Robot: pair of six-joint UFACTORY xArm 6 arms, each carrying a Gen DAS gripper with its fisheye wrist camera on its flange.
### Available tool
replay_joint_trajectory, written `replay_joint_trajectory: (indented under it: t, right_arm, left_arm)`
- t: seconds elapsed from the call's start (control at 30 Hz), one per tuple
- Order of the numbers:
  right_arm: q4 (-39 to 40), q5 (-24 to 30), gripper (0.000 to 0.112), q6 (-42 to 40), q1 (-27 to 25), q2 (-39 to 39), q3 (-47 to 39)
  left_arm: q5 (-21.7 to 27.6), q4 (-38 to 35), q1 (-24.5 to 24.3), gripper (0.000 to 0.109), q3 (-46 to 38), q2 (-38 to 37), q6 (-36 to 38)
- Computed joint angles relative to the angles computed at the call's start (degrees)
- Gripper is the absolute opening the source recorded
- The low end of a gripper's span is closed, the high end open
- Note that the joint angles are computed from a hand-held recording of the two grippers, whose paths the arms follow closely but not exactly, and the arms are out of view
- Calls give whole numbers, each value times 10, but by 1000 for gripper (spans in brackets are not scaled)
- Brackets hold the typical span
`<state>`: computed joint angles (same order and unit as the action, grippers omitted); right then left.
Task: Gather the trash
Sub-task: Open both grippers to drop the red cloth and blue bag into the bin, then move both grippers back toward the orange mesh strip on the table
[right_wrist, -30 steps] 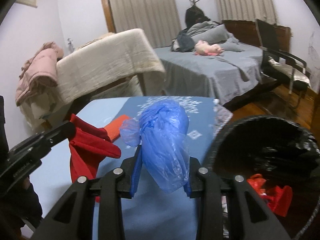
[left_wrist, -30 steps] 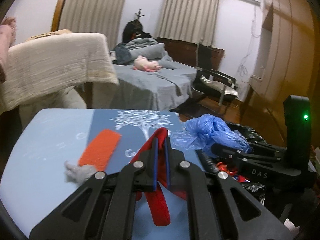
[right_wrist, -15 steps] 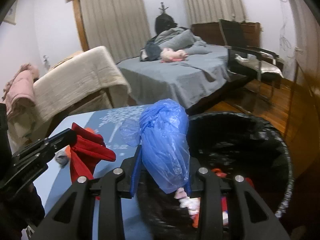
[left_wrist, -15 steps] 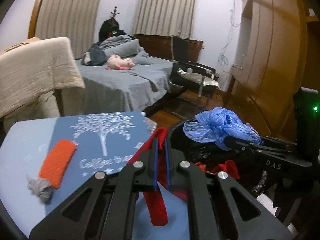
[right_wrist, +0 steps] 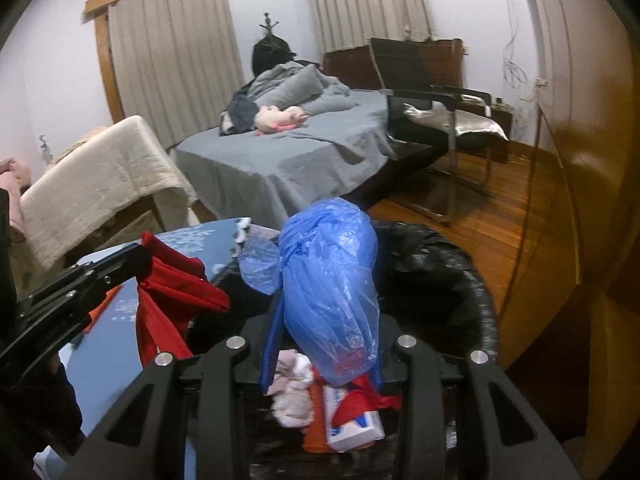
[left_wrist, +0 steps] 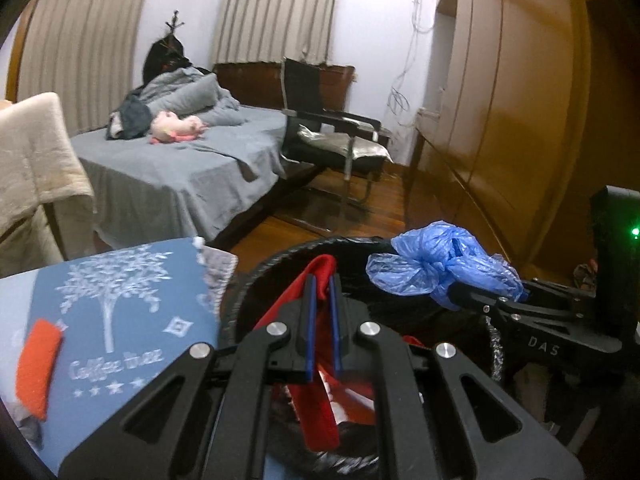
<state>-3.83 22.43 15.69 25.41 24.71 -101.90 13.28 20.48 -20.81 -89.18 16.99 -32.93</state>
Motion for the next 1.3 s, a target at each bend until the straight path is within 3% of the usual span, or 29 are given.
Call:
replay_joint_trajectory:
  t: [0.1, 0.2, 0.33, 0.37, 0.43, 0.47, 0.57, 0.97, 1.3]
  right_arm:
    - [-13, 8, 41, 10, -11, 5, -4]
    - [-27, 12, 54, 22, -20, 6, 1]
    - [-55, 0, 71, 45, -24, -4, 19]
    - [-60, 0, 77, 49, -24, -4, 19]
    - [-70, -3, 89, 56, -24, -6, 21]
    - [-79, -5, 94, 63, -23, -7, 23]
    - [-86, -9, 97, 68, -16, -7, 23]
    - [6, 4, 97, -3, 50, 45, -49]
    - [61, 51, 97, -73, 124, 168, -230]
  left_arm:
    - [13, -90, -11, 11, -49, 44, 78]
    - [32, -118, -15, 29, -86, 71, 106]
    - [33, -84, -13, 51, -80, 67, 78]
    - [33, -66, -11, 55, -73, 61, 63]
    - [38, -12, -6, 75, -60, 49, 14]
    - [39, 9, -2, 77, -54, 43, -6]
    - [45, 63, 10, 88, -20, 13, -60]
    - [91, 255, 77, 93, 179, -172, -269]
    - [148, 321, 138, 93, 323, -313, -334]
